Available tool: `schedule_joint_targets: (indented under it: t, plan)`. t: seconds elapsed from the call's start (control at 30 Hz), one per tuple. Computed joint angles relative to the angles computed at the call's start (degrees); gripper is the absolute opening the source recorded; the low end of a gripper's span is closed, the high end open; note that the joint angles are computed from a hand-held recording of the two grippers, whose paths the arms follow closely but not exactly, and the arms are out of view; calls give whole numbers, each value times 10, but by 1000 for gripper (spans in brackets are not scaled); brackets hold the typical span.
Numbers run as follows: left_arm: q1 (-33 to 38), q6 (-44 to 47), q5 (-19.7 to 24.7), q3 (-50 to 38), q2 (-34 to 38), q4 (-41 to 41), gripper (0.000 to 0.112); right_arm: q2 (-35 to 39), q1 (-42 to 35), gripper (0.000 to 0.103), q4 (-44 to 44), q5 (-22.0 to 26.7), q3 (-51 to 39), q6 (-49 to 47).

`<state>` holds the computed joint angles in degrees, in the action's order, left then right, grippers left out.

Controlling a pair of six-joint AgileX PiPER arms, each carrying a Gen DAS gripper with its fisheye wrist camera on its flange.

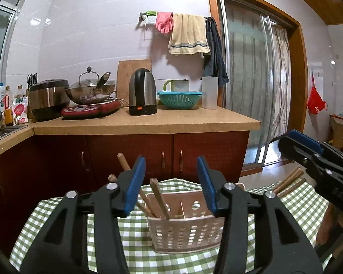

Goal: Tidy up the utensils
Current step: 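Open the right tool while the left tool opens, dropping both chopsticks into the holder, then withdraw both open tools from the holder over the last two chopsticks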

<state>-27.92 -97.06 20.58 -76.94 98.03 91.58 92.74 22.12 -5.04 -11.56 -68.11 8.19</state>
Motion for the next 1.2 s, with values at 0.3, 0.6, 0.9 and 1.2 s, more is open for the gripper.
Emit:
schedule_joint_targets:
  t: [0.3,0.6,0.9,1.2]
  plan:
    - [-47,-38,56,109,-73,0,55,-90,23,44,143,-14,133,-115]
    - [-122,-77,132,224,-120,-30,55,-144,75,44,291,-55,273,-220]
    - [-218,-126,224,316,-147,-56,55,-171,151,44,400,-107,378,-279]
    - [-284,-176,268,384,-167,-91,55,-170,211,44,427,-147,434,-265]
